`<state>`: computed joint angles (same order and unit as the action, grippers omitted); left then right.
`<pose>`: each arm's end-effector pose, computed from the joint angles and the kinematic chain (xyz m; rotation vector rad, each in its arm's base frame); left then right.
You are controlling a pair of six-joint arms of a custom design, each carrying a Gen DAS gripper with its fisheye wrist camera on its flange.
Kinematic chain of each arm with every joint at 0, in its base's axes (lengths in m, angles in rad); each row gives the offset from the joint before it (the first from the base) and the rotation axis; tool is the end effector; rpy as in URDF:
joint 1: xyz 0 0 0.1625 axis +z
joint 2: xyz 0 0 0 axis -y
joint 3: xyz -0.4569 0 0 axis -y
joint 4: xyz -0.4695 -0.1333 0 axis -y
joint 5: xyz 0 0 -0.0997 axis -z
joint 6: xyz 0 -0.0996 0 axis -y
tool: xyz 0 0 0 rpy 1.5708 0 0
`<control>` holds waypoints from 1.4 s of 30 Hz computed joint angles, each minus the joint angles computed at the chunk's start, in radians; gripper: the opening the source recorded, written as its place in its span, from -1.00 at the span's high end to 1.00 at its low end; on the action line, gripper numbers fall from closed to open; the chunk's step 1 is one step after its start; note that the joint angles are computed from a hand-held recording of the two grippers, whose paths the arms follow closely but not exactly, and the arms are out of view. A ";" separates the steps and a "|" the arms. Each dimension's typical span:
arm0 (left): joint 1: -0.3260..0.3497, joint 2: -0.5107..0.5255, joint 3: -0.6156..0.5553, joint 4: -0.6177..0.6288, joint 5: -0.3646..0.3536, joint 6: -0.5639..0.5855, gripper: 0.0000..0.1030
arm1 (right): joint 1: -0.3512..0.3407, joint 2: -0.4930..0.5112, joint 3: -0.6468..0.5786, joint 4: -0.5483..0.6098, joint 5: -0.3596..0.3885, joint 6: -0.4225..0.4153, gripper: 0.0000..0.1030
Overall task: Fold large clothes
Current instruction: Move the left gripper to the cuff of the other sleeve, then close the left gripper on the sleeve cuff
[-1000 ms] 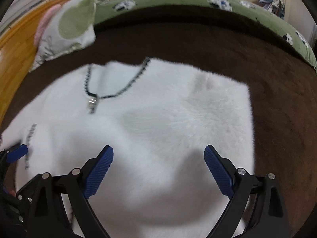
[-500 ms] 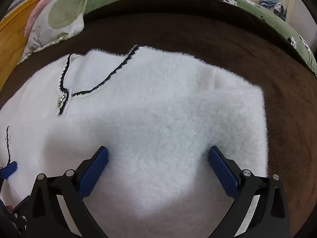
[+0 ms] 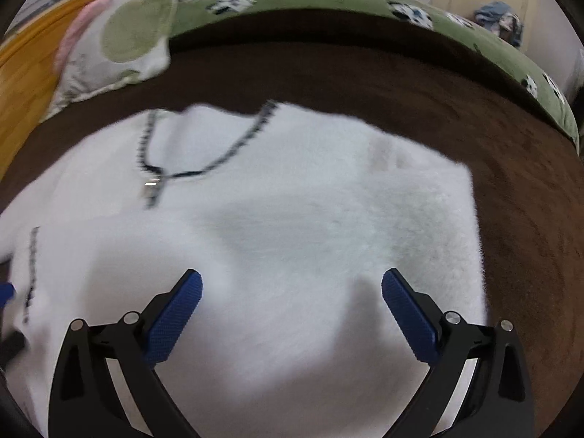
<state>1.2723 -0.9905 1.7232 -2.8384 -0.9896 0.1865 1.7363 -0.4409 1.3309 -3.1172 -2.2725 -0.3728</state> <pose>-0.0343 -0.7508 0.2098 0.4015 2.4767 -0.7260 0.2055 -0.8114 -0.0068 0.3349 -2.2906 0.6911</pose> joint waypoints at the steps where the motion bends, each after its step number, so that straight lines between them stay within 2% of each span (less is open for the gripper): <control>1: -0.001 -0.027 0.017 -0.017 0.007 0.002 -0.88 | 0.009 -0.003 0.011 -0.012 -0.004 -0.010 -0.89; 4: 0.010 -0.115 0.059 -0.047 0.035 -0.017 -0.88 | 0.035 -0.017 0.049 -0.035 0.009 -0.024 -0.89; 8: 0.061 -0.208 0.079 -0.067 0.139 -0.065 -0.88 | 0.061 -0.027 0.106 -0.087 0.026 -0.035 -0.89; 14: 0.200 -0.286 0.073 -0.099 0.253 -0.166 -0.88 | 0.087 -0.009 0.115 -0.093 0.032 -0.030 -0.89; 16: 0.239 -0.289 0.056 -0.084 0.266 -0.202 -0.88 | 0.095 0.000 0.108 -0.095 0.043 -0.034 -0.89; 18: 0.282 -0.303 0.043 -0.072 0.247 -0.246 -0.88 | 0.099 0.008 0.097 -0.097 0.056 -0.034 -0.89; 20: 0.323 -0.308 0.021 -0.054 0.198 -0.312 -0.87 | 0.102 0.016 0.082 -0.090 0.070 -0.026 -0.89; 24: 0.364 -0.291 -0.025 -0.054 0.121 -0.335 -0.87 | 0.105 0.038 0.043 -0.072 0.078 -0.023 -0.89; 28: 0.388 -0.257 -0.089 -0.004 0.083 -0.355 -0.87 | 0.112 0.073 -0.017 -0.041 0.071 -0.029 -0.89; 34: 0.415 -0.218 -0.165 0.007 0.006 -0.374 -0.86 | 0.124 0.137 -0.113 0.011 0.066 -0.042 -0.89; 35: 0.418 -0.214 -0.177 0.015 -0.005 -0.378 -0.73 | 0.125 0.150 -0.131 0.022 0.064 -0.039 -0.89; 36: 0.419 -0.210 -0.187 0.021 -0.004 -0.379 -0.51 | 0.125 0.160 -0.143 0.031 0.063 -0.035 -0.89; 37: 0.420 -0.209 -0.192 0.028 0.005 -0.384 -0.41 | 0.126 0.174 -0.164 0.046 0.059 -0.027 -0.89; 38: 0.421 -0.208 -0.196 0.030 0.009 -0.388 -0.19 | 0.126 0.189 -0.184 0.062 0.056 -0.018 -0.89; 39: 0.423 -0.208 -0.196 0.028 0.013 -0.387 0.19 | 0.127 0.200 -0.200 0.079 0.054 -0.009 -0.89; 40: 0.428 -0.211 -0.193 0.022 0.005 -0.382 0.41 | 0.127 0.211 -0.219 0.102 0.055 0.000 -0.89; 41: 0.442 -0.216 -0.190 0.023 -0.045 -0.396 0.57 | 0.127 0.223 -0.236 0.116 0.055 0.003 -0.89; 42: 0.447 -0.219 -0.186 0.021 -0.058 -0.400 0.61 | 0.130 0.241 -0.261 0.131 0.046 0.003 -0.89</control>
